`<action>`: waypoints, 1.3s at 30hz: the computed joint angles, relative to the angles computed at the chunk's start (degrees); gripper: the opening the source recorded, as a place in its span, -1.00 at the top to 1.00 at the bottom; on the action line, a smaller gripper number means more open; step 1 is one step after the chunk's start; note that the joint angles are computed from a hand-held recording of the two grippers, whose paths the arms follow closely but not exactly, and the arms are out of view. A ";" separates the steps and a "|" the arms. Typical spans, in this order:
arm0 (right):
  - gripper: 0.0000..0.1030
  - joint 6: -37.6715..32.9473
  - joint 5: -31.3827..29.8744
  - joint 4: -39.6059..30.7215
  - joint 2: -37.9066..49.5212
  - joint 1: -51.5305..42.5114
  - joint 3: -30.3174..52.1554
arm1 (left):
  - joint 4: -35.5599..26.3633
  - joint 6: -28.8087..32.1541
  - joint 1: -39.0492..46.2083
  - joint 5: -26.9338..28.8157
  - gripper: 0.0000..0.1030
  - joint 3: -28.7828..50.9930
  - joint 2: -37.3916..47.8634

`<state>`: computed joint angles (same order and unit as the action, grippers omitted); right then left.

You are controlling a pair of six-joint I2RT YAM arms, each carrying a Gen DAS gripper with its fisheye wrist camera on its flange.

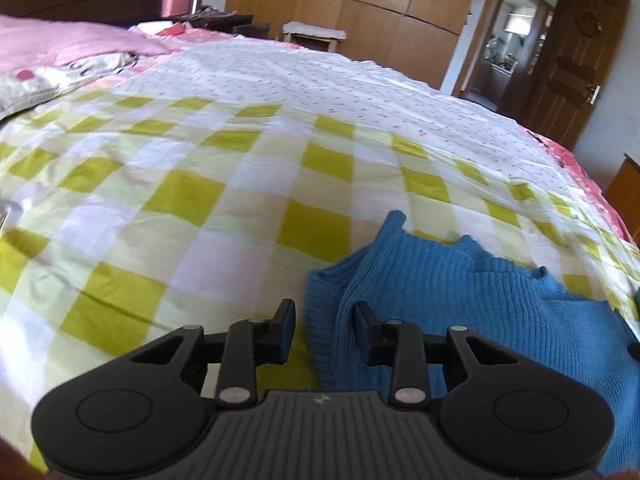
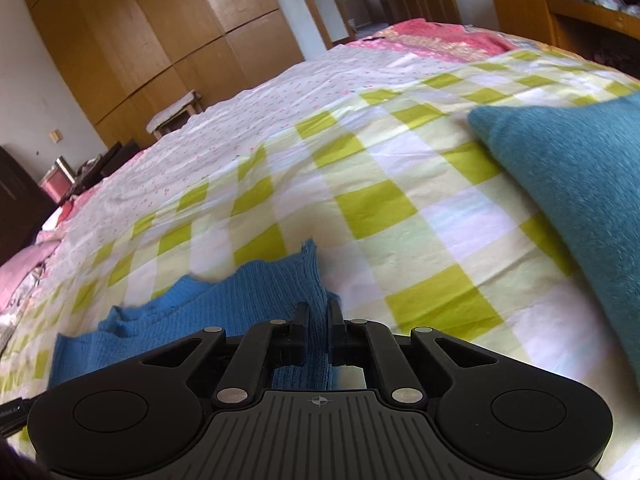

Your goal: Fold small clothes

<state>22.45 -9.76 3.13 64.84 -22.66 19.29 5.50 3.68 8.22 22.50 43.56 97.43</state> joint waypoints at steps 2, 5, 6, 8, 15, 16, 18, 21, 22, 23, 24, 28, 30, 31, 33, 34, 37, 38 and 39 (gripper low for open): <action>0.87 0.85 -2.89 1.09 2.27 -1.99 -0.25 | -1.73 0.30 1.09 1.32 0.23 0.81 0.46; 0.85 1.86 -2.36 1.72 1.77 -1.59 -0.88 | -1.50 1.22 0.61 0.04 0.23 -0.17 -0.94; 0.82 1.74 -2.17 1.26 1.44 -1.38 -0.72 | -1.89 1.23 0.58 -0.09 0.23 -0.21 -1.31; 0.71 1.36 -2.20 -0.21 0.48 -1.31 -0.30 | -2.72 1.40 0.92 -0.04 0.23 -0.48 -2.28; 0.71 -2.06 0.67 -6.48 -10.55 -0.07 -1.61 | -5.04 4.59 3.28 2.45 0.24 -3.75 -8.13; 0.70 -2.30 0.78 -7.29 -12.18 0.38 -1.94 | -5.36 4.81 3.72 3.36 0.24 -4.45 -9.26; 0.70 -2.50 1.26 -9.20 -15.69 2.40 -2.52 | -5.24 5.22 4.20 4.67 0.24 -6.22 -11.64; 0.71 -2.48 2.00 -10.52 -18.91 6.75 -3.57 | -5.17 5.81 3.76 5.03 0.23 -7.85 -13.14; 0.71 -2.24 1.89 -10.54 -18.69 7.83 -3.78 | -5.32 5.98 3.41 4.65 0.23 -8.18 -12.91; 0.70 -1.65 2.23 -10.14 -17.99 8.78 -4.08 | -5.35 6.23 3.22 4.38 0.23 -8.43 -12.36; 0.70 -1.32 2.58 -9.38 -16.98 9.27 -4.51 | -5.27 6.37 3.24 4.11 0.23 -8.66 -11.74; 0.76 -1.71 1.98 -7.70 -14.79 7.54 -5.85 | -4.66 6.60 5.40 5.45 0.19 -9.64 -10.26; 0.76 -1.88 2.20 -9.52 -15.50 6.99 -5.27 | -5.19 6.89 6.37 6.23 0.18 -9.69 -10.40; 0.75 -1.82 2.70 -10.56 -16.05 7.27 -4.85 | -5.55 6.95 6.68 6.45 0.18 -9.77 -10.76; 0.70 -1.30 4.57 -12.97 -18.82 8.91 -4.45 | -5.99 7.21 7.12 6.69 0.18 -10.27 -11.97; 0.70 -1.08 5.94 -13.96 -20.45 10.26 -4.45 | -5.86 7.35 7.23 6.54 0.18 -10.77 -12.79; 0.70 -0.77 10.43 -16.31 -24.96 15.11 -4.80 | -5.05 8.23 7.23 5.66 0.18 -12.54 -15.19; 0.70 -0.77 11.34 -16.79 -25.45 16.47 -4.86 | -4.87 8.75 7.14 5.25 0.18 -13.09 -15.94; 0.70 -0.82 11.88 -17.10 -25.38 17.55 -4.96 | -4.73 9.22 6.98 4.80 0.18 -13.57 -16.57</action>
